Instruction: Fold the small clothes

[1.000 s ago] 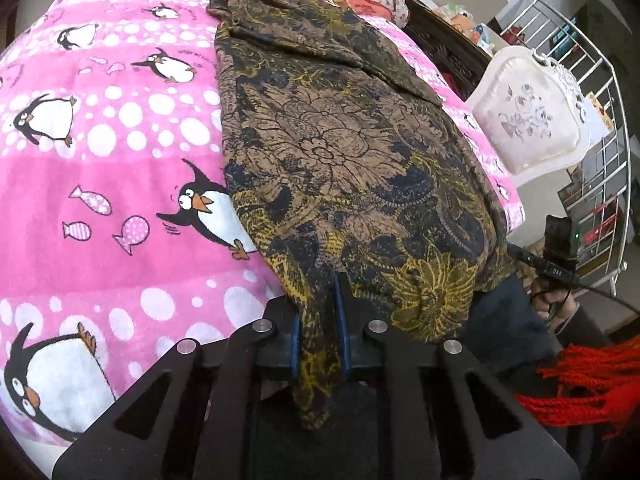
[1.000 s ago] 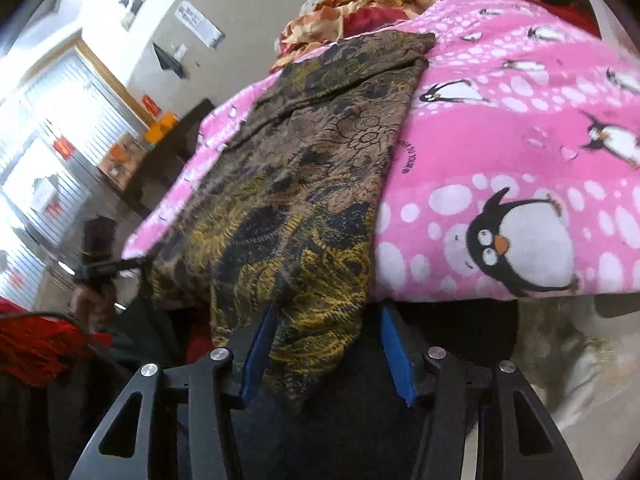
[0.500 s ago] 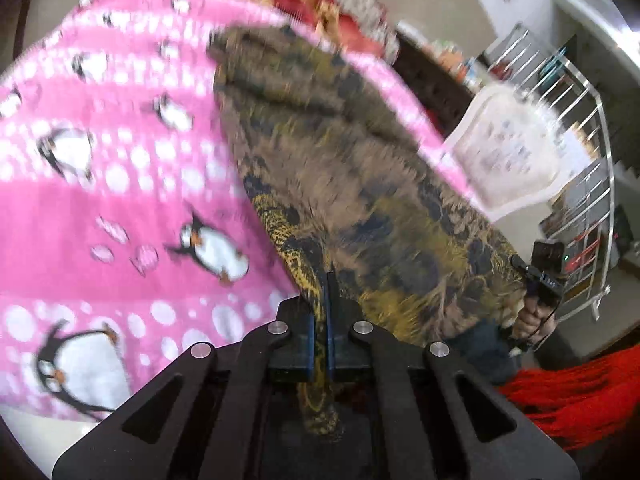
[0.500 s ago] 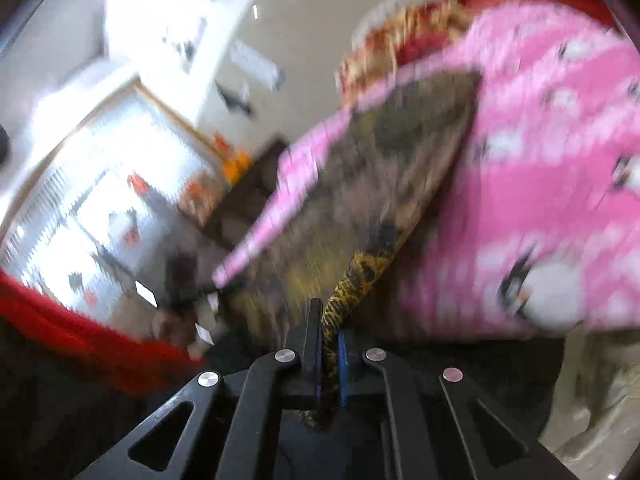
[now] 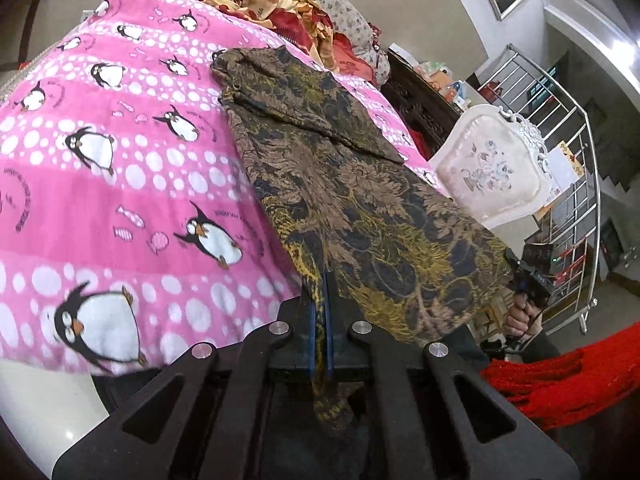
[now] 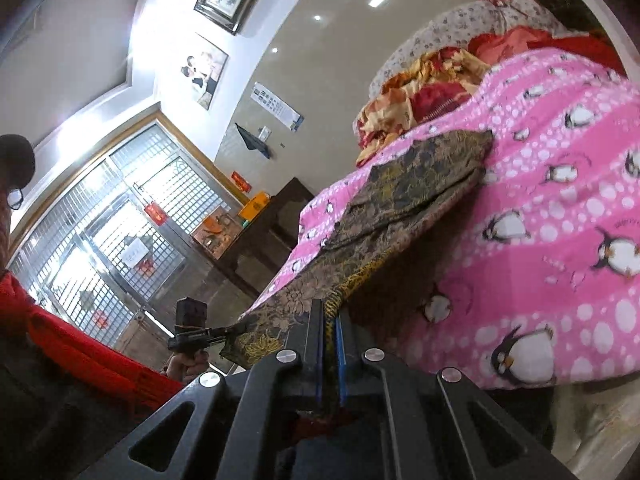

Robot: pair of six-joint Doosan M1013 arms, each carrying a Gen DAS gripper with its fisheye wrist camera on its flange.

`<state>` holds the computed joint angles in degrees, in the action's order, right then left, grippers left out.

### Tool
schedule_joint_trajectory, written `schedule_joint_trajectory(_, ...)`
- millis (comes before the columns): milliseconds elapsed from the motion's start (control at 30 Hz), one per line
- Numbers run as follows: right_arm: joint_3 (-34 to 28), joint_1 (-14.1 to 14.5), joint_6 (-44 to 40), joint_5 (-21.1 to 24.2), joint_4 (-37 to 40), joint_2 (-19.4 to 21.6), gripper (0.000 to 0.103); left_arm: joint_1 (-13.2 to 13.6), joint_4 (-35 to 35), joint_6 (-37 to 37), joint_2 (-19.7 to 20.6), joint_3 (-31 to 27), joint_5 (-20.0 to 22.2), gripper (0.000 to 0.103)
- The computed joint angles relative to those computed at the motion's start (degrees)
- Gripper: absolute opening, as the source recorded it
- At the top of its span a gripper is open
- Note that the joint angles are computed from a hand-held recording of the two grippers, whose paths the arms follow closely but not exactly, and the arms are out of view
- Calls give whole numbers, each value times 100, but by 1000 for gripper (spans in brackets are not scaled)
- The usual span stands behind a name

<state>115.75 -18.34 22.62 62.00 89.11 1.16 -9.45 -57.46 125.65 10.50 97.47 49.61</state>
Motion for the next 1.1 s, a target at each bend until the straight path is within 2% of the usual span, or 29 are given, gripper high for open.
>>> schedule_joint_trajectory(167, 91, -76, -12, 20, 197, -96, 4, 200, -407, 132, -146, 123, 90, 1)
schedule_joint_trajectory(300, 10, -155, -97, -18, 304, -206, 4, 234, -431, 21, -26, 11, 51, 1)
schedule_joint_trajectory(400, -110, -145, -55, -218, 525, -49, 4, 186, -496, -42, 195, -201, 31, 1)
schedule_joint_trajectory(533, -566, 9, 139, -799, 664, 312, 4, 69, -394, -176, 516, -767, -289, 1)
schedule_joint_trajectory(633, -1167, 189, 414, -1288, 589, 710, 4, 10, 70, -710, 871, -1398, -671, 1)
schedule_joint_trajectory(800, -2386, 535, 1419, -2273, -236, 1510, 4, -26, 956, -1576, 1683, -2729, -719, 1)
schedule_joint_trajectory(867, -2834, 648, 2029, -2590, -739, 1827, 4, -48, 1380, -1948, 2082, -3391, -549, 1)
schedule_joint_trajectory(933, -3386, 736, 2916, -2825, -1571, 2222, 4, -109, 2008, -2336, 2460, -4019, -418, 1)
schedule_joint_trajectory(1033, -3977, 807, 4070, -2905, -2584, 2674, 4, -158, 2690, -2913, 3017, -4854, -81, 1)
schedule_joint_trajectory(1100, -4254, 848, 4691, -2888, -3201, 2879, 4, -204, 3120, -3242, 3425, -5465, 298, 2)
